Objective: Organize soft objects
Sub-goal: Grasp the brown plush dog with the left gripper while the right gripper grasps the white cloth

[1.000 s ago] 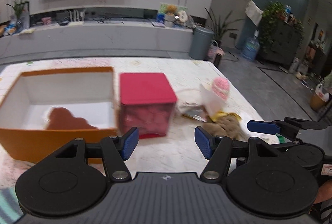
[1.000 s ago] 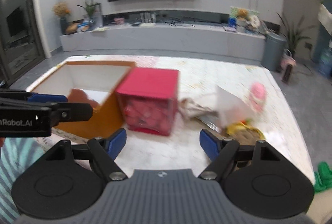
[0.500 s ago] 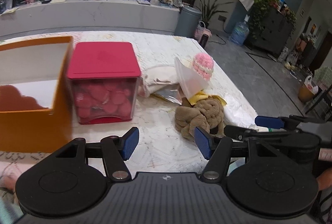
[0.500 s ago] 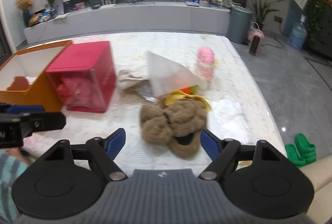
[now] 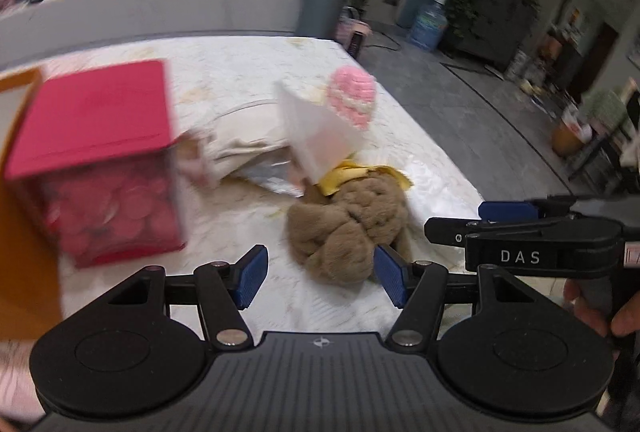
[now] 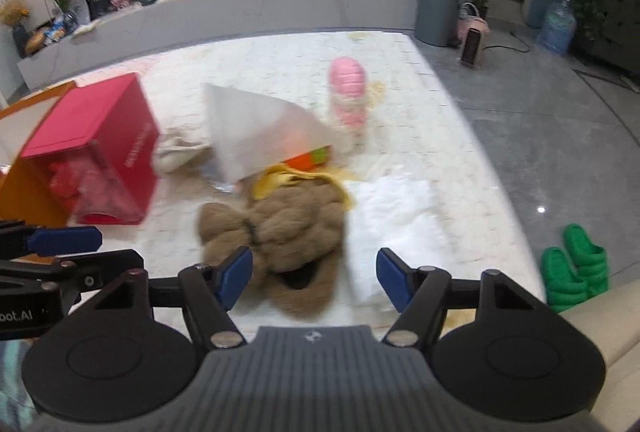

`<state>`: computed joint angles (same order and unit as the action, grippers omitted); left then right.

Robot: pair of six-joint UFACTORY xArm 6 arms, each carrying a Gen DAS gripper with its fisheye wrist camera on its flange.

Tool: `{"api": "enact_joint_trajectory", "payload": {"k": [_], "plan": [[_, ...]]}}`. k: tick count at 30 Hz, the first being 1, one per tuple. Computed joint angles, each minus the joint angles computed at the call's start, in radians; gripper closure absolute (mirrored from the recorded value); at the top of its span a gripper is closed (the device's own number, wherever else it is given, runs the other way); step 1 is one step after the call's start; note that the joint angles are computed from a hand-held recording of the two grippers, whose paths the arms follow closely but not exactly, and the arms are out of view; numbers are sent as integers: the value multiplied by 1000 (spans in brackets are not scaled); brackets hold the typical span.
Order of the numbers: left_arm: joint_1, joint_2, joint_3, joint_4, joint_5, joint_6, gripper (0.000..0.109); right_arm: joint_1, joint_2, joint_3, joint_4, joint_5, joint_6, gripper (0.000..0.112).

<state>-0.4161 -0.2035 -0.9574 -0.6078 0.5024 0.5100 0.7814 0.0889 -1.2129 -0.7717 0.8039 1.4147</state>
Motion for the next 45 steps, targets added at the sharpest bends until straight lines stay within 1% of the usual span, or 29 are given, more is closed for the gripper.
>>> {"api": "enact_joint_trajectory", "payload": {"k": [4, 8, 10, 12, 14, 16, 17, 19, 21, 23, 24, 26, 27, 28, 30, 31, 33, 35, 37, 38, 40, 41, 43, 45], "plan": [[-36, 72, -62, 40, 6, 94, 34, -25, -22, 33, 49, 27, -50, 44], [-56, 151, -144, 89, 53, 199, 34, -51, -33, 67, 97, -19, -76, 45], [-62, 195, -189, 121, 78, 230, 34, -61, -33, 76, 105, -36, -71, 45], [-66, 236, -234, 137, 105, 266, 34, -65, -28, 72, 112, -29, -66, 52], [-68, 271, -279, 148, 149, 304, 34, -62, -17, 60, 119, -5, -61, 55], [-77, 302, -309, 192, 156, 315, 34, -61, -10, 53, 124, 15, -59, 58], [-83, 316, -319, 221, 156, 306, 34, -64, -16, 62, 127, 7, -49, 56], [-86, 344, -343, 245, 172, 295, 34, -78, -39, 100, 129, -49, -23, 54], [-89, 364, -352, 255, 171, 268, 35, -78, -40, 102, 128, -41, -9, 54], [-87, 379, -362, 238, 173, 247, 43, -75, -36, 99, 117, -37, -2, 53], [-86, 376, -355, 228, 169, 236, 44, -73, -35, 97, 114, -33, -1, 52], [-83, 356, -335, 217, 160, 224, 55, -78, -42, 107, 112, -48, 5, 49], [-78, 346, -336, 213, 179, 210, 57, -81, -45, 114, 112, -57, 8, 47], [-68, 332, -338, 206, 218, 192, 57, -85, -50, 122, 114, -70, 11, 45], [-49, 309, -351, 214, 305, 146, 58, -93, -63, 136, 112, -93, 15, 32], [-39, 291, -344, 211, 333, 138, 58, -94, -64, 135, 108, -91, 11, 30], [-23, 259, -328, 208, 357, 115, 58, -98, -61, 129, 104, -83, -14, 25], [-10, 227, -300, 226, 343, 53, 58, -120, -56, 133, 143, -109, -64, 23], [2, 193, -264, 241, 308, -2, 58, -148, -43, 134, 199, -142, -130, 22], [6, 179, -244, 254, 279, -32, 58, -158, -32, 126, 215, -138, -153, 22], [12, 167, -217, 283, 230, -87, 58, -170, -3, 93, 216, -106, -182, 17], [17, 166, -211, 292, 218, -109, 58, -178, 9, 83, 221, -109, -203, 14], [24, 169, -204, 293, 207, -135, 58, -202, 32, 70, 282, -133, -257, 14], [29, 174, -200, 298, 203, -165, 58, -229, 43, 80, 341, -183, -288, 15]]}}
